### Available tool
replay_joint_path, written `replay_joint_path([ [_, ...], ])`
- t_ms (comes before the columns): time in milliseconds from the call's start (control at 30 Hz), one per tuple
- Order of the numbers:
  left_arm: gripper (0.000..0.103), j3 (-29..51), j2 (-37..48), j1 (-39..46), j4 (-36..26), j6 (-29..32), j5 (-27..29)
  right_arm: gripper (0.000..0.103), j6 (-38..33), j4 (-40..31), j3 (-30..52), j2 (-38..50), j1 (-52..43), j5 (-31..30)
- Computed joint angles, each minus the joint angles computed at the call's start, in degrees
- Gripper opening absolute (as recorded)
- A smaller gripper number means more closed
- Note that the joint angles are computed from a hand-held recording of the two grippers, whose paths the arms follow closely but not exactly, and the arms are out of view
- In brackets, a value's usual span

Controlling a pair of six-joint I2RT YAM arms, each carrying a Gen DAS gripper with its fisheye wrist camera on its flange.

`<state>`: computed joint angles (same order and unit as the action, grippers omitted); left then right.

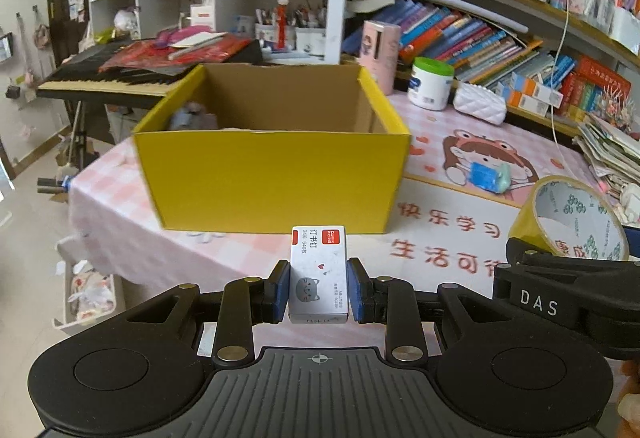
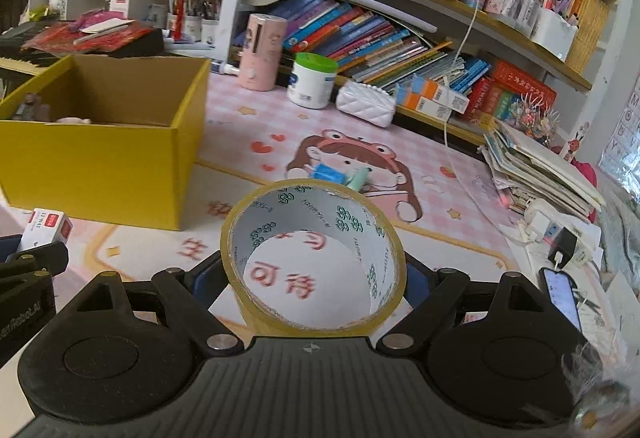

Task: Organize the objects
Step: 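Carry the white box in the left tool while the right tool carries the tape to the yellow box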

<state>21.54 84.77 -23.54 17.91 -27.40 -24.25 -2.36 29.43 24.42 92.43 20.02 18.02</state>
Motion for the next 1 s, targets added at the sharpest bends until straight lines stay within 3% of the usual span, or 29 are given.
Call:
replay_joint_path([
  [200,0.028,-7.9,-11.6,4.8,-2.0,3.6,1.2,0.086,7.1,-2.8,-1.8,-2.4,9.6,5.8],
  [567,0.028,-15.9,-31.9,16.0,-11.7,10.9,5.9,0.086,16.7,-8.9,-0.2,-2.8,24.0,12.4],
  [800,0.028,-16.8,-35.9,18.8,-13.0,13.4,7.1,0.086,18.2,-11.1,1.2,-2.8,26.9,14.5],
  [1000,0.028,-16.7,-34.3,20.1,-10.9,14.5,8.3,0.086,16.9,-10.7,1.9,-2.0,27.2,14.2],
])
